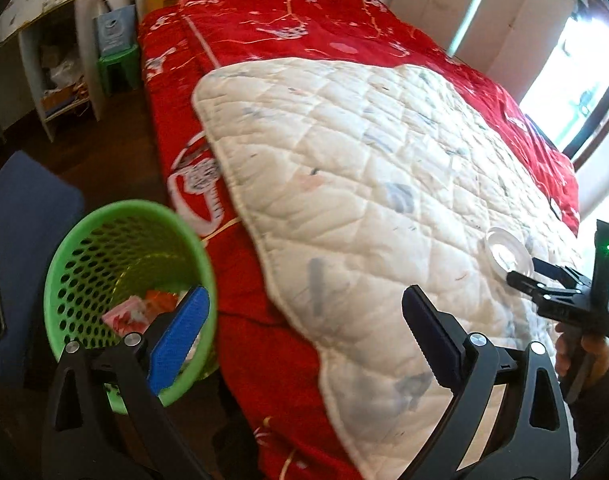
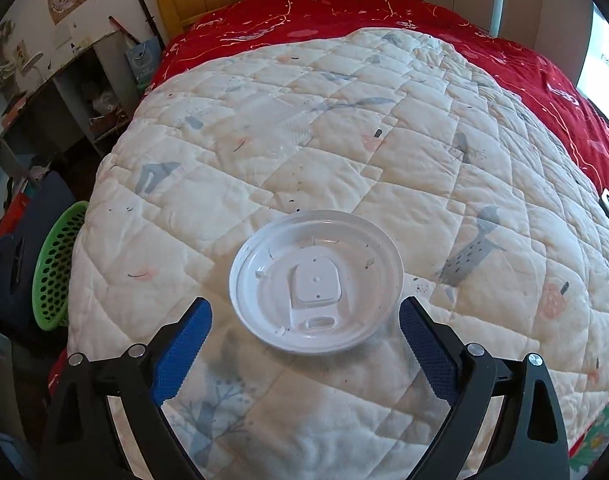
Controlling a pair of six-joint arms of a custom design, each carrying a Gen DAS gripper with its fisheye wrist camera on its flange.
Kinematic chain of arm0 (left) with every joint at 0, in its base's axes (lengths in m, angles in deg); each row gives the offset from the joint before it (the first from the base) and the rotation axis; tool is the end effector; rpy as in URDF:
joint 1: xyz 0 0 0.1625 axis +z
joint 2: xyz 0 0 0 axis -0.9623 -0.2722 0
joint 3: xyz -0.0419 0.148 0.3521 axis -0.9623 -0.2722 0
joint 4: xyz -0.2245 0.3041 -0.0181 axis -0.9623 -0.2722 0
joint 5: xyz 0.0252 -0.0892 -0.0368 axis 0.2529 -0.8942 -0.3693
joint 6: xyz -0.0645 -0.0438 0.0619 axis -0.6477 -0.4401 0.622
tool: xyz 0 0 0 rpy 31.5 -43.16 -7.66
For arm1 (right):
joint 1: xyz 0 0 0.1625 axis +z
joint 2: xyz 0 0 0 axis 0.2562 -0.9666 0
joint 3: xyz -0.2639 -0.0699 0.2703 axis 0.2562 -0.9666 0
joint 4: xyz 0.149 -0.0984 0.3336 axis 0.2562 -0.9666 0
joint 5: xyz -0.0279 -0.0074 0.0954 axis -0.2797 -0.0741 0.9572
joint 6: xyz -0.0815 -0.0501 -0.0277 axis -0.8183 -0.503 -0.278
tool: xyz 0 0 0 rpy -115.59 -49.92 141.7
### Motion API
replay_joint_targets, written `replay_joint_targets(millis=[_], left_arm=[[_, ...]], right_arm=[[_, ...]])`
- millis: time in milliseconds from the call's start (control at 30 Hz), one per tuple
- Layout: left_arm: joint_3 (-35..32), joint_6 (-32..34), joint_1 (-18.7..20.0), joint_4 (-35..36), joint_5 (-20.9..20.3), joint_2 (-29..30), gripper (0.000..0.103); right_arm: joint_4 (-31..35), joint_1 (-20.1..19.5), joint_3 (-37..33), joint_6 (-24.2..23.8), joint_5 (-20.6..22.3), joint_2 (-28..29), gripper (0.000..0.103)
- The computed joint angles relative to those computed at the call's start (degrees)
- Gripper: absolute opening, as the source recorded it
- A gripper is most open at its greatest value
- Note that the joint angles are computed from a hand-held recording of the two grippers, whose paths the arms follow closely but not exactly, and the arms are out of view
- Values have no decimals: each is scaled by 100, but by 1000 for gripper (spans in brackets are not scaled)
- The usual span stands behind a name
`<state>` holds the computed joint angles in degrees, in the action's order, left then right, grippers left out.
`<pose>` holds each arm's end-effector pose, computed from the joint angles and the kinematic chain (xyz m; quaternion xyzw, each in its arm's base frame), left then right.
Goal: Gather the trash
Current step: 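Grasp the white plastic lid with the right gripper while the left grasps the clear container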
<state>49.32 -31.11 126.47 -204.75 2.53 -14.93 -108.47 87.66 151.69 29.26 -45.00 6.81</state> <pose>-0.1094 -0.4848 0.2865 -0.0004 0.9005 -0.3206 0.2937 0.2263 -0.6277 0.0907 0.2839 -0.9065 0.1587 0.2692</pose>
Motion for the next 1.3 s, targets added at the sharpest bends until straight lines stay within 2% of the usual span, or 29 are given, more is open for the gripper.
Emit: replay_joint_targets(millis=[333, 600, 667, 733, 1067, 1300], left_arm=[[-901, 791, 50, -284, -73, 1066, 96], [-1826, 1583, 136, -505, -242, 2039, 96], [-2045, 1742, 166, -558, -280, 2255, 96], [-2272, 1874, 200, -570, -319, 2469, 96], [-3621, 2541, 435, -339, -358, 3632, 96], [-4410, 2739, 626, -134, -521, 4210, 96]], right_arm=[[40, -3, -268, -368, -139, 223, 92], [86, -61, -360, -416, 88, 229, 92], [21, -56, -351, -500, 100, 233, 88], [8, -60, -337, -523, 134, 213, 88], [85, -183, -147, -540, 227, -53, 87], [136, -266, -90, -539, 363, -169, 87]])
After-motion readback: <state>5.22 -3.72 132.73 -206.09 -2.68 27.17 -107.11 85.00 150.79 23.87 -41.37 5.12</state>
